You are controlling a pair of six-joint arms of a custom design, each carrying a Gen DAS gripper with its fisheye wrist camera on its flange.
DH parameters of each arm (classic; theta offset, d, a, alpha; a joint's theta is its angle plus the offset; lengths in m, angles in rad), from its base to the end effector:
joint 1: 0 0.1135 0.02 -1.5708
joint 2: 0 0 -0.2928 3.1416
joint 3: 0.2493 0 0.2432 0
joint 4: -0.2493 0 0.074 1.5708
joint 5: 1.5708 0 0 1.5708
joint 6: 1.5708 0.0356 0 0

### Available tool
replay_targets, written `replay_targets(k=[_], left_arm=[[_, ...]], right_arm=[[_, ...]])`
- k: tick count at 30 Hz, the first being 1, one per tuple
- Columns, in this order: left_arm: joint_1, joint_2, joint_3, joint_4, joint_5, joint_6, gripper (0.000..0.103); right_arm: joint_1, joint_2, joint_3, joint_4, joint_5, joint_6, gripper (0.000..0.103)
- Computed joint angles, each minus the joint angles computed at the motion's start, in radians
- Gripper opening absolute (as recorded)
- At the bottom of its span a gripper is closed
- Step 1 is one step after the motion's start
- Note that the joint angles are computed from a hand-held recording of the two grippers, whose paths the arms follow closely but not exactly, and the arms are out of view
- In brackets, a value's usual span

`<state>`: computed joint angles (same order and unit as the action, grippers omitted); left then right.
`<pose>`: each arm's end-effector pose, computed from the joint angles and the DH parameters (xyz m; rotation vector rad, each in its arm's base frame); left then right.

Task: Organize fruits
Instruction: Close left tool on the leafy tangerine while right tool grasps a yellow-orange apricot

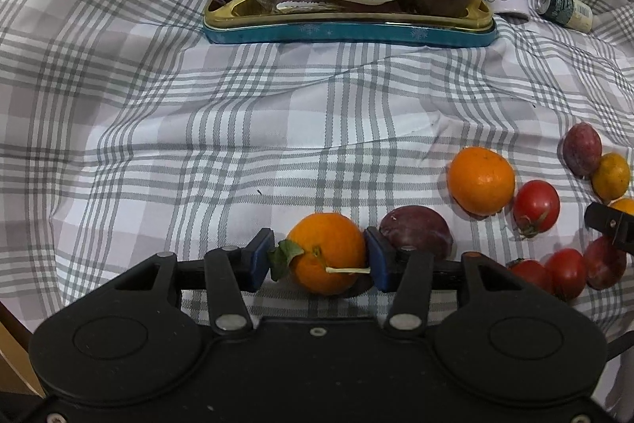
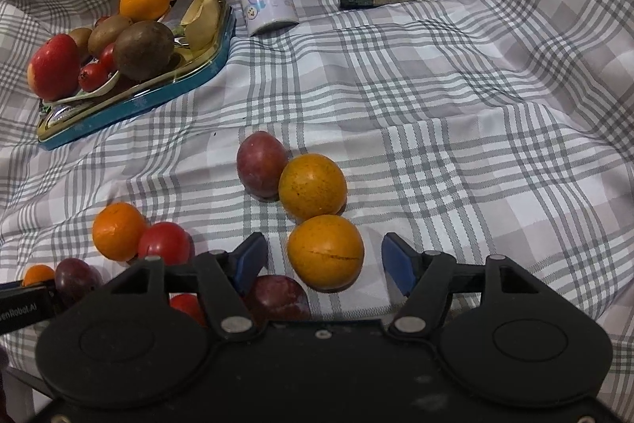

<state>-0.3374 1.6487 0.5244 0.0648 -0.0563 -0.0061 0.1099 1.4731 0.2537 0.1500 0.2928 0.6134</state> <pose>0.2387 -0.0816 0.1232 0.4143 2.5953 -0.0445 0.1809 0.0096 0.1095 0.7343 2.4650 -0.1216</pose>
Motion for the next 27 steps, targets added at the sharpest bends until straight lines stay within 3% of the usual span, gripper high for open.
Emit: replay_targets(k=[7,12,20,27], left_arm=[[0.013,0.008,0.006,0.001,0.028,-0.003,0.055],[0.030,0.005,0.009,0.002,0.064,-0.001,0.050],[0.048,-0.062,-0.001,-0.011,0.081,0.004,0.049],[0.065,-0.224,-0.014,-0.113,0.082,0.024,0.049]], right_arm=[[0.005,0.004,0.003,-0.004,0.011,0.005,0.069],[0.022,-0.009,0.006,-0.028,0.039,0.006,0.042],[0.013,-0.091,0.001,-0.080,0.042,0.009,0.041],[0.070,-0.300,0.018,-0.272,0.085,0.053,0.041]])
